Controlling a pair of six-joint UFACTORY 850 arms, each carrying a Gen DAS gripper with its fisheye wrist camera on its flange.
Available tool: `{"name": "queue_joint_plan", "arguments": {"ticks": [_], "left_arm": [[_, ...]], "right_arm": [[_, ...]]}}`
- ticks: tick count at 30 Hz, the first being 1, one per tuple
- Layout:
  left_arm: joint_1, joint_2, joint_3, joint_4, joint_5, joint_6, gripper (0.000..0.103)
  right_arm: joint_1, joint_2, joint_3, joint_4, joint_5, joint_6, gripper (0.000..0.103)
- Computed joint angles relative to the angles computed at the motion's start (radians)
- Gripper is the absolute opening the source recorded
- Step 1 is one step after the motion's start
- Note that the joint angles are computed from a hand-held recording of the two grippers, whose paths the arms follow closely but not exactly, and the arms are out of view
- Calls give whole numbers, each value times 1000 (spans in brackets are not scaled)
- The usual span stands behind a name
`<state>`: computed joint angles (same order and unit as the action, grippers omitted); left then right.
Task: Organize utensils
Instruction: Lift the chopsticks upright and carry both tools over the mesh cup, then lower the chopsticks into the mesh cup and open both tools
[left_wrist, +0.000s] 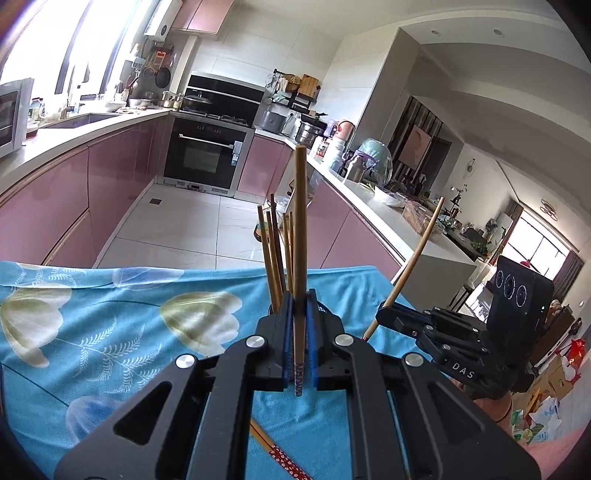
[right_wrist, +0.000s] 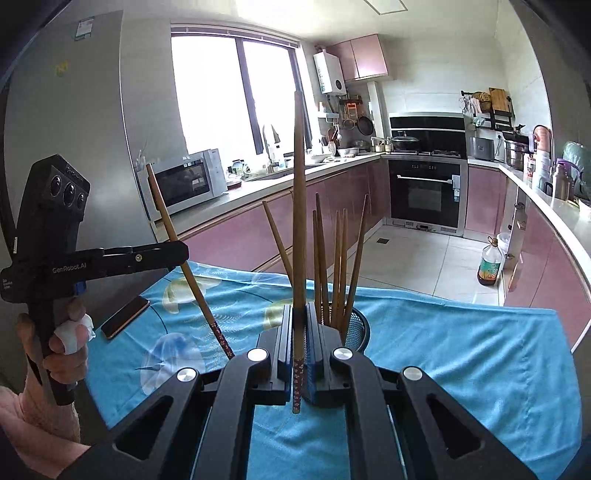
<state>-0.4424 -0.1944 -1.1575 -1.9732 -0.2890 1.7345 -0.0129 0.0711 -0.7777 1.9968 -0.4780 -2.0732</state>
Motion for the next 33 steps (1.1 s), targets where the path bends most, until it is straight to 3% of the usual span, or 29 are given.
{"name": "queue_joint_plan", "arguments": {"ticks": [19,22,33], "left_arm": [[-32,-62,-134,-112,71,151,8],[-37,-87,-161,-15,92,61,8],[-47,-167,-226,640,98,-547,8]], "right_arm": [[0,-48,-81,107,12,-90,6],[3,-76,-103,104,23,-81,6],[22,-161,-154,-3,89,14,6]]}}
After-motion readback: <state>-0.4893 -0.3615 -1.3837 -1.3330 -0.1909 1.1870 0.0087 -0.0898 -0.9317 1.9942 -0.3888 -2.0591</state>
